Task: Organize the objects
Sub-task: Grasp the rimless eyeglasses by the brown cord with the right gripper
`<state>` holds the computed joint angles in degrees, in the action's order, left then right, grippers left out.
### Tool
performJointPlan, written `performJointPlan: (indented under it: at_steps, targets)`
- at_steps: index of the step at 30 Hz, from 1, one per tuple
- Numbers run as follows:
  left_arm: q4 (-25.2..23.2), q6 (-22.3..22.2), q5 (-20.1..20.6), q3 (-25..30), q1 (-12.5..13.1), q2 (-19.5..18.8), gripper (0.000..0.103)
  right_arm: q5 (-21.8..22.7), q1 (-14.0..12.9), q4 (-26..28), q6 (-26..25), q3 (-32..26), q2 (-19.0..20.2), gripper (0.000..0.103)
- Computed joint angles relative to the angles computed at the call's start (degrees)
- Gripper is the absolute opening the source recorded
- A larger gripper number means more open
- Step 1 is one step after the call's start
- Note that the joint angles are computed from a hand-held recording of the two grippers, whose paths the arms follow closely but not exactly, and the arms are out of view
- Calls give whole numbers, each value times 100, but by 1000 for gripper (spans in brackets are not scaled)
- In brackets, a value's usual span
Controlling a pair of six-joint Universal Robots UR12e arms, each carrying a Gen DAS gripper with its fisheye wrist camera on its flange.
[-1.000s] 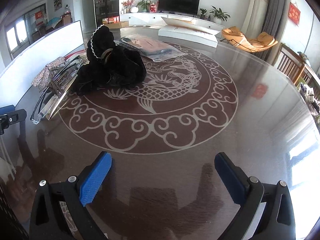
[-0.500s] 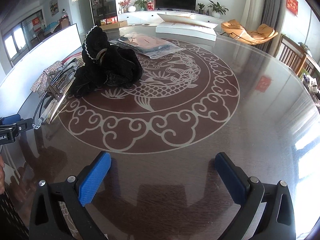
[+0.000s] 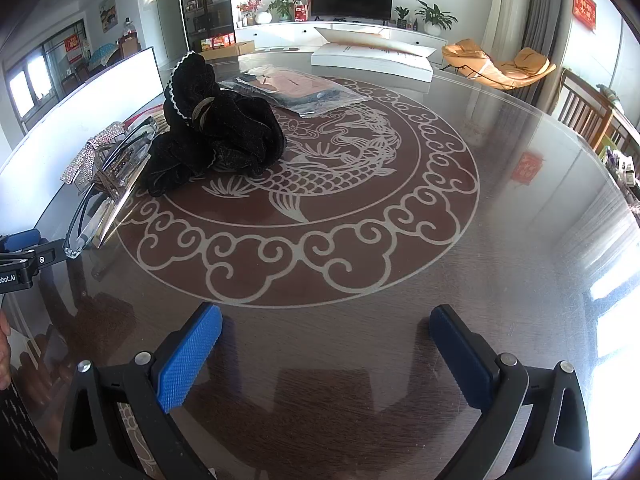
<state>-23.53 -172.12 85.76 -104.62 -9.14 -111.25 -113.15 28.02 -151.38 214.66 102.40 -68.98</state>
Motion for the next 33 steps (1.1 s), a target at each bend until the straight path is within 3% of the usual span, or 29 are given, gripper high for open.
performJointPlan:
  at_steps: [6,13,19,22,24,27,29,33]
  targets:
    - [0,-11,14,0,2,-1,103,0,-3,-7,-4,2,3,103]
    - [-18,-419,236,31,52,-12,103,-2,-3,-10,-4,1,5,103]
    - [-14,-472,272,37,45,-16,103,-59,20,-28,-14,-14,16,103]
    - [6,-492,284,27,51,-17,103,606,-3,-853,-87,12,23,103]
    - [9,-496,289,30,48,-20,103,943,31,-1044,-299,-245,153,103]
    - [8,-511,301,35,48,-22,103,1508,25,-850,-638,-838,468,99]
    - [10,-567,336,32,55,-20,103,1672,31,-674,-714,-1205,689,85]
    - [37,-704,414,10,69,-9,103,1918,-12,-135,-681,-1791,1069,66]
